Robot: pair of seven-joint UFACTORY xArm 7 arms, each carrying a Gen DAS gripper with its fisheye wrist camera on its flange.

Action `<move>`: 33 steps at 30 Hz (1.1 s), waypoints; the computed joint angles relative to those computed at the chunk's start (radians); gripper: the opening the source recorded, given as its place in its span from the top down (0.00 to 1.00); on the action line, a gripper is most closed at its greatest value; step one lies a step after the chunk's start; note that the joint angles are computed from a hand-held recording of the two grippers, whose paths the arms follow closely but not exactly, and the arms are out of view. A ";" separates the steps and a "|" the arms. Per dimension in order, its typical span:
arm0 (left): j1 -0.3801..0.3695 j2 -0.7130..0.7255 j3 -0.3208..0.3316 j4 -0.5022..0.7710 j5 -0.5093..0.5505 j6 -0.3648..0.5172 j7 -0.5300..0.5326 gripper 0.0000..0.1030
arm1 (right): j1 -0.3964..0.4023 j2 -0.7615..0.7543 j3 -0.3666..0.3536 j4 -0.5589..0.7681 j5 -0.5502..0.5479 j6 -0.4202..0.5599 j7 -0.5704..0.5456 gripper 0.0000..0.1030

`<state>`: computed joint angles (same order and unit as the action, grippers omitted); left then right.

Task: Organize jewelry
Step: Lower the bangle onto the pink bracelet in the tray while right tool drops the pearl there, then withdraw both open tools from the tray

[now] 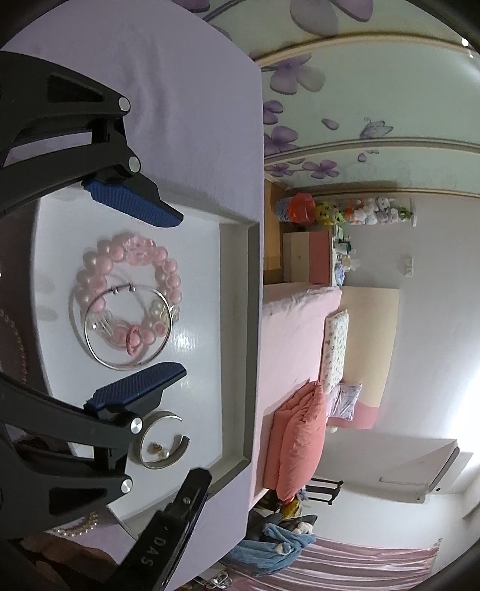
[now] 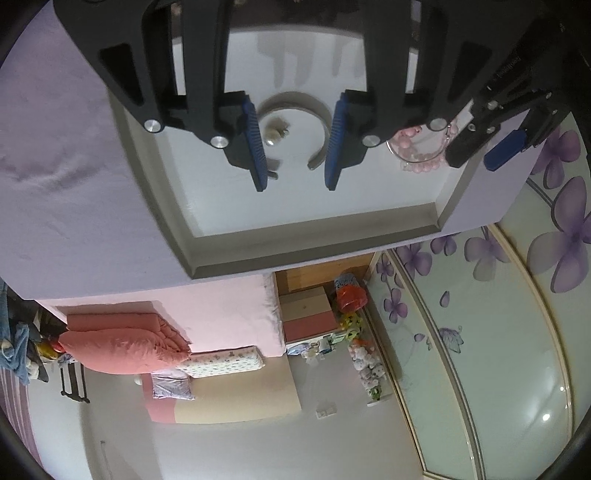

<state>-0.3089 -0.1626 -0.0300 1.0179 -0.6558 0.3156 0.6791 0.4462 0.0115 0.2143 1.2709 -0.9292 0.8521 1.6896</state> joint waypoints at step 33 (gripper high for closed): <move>0.039 -0.332 0.155 -0.276 0.127 0.178 0.023 0.27 | 0.043 -0.202 0.225 -0.217 0.312 0.119 -0.198 0.76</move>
<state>-0.2700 -0.4945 0.1247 0.7421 -0.5285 0.4935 0.7025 0.4893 -0.1906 0.4389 1.0534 -0.6169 0.9709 1.4914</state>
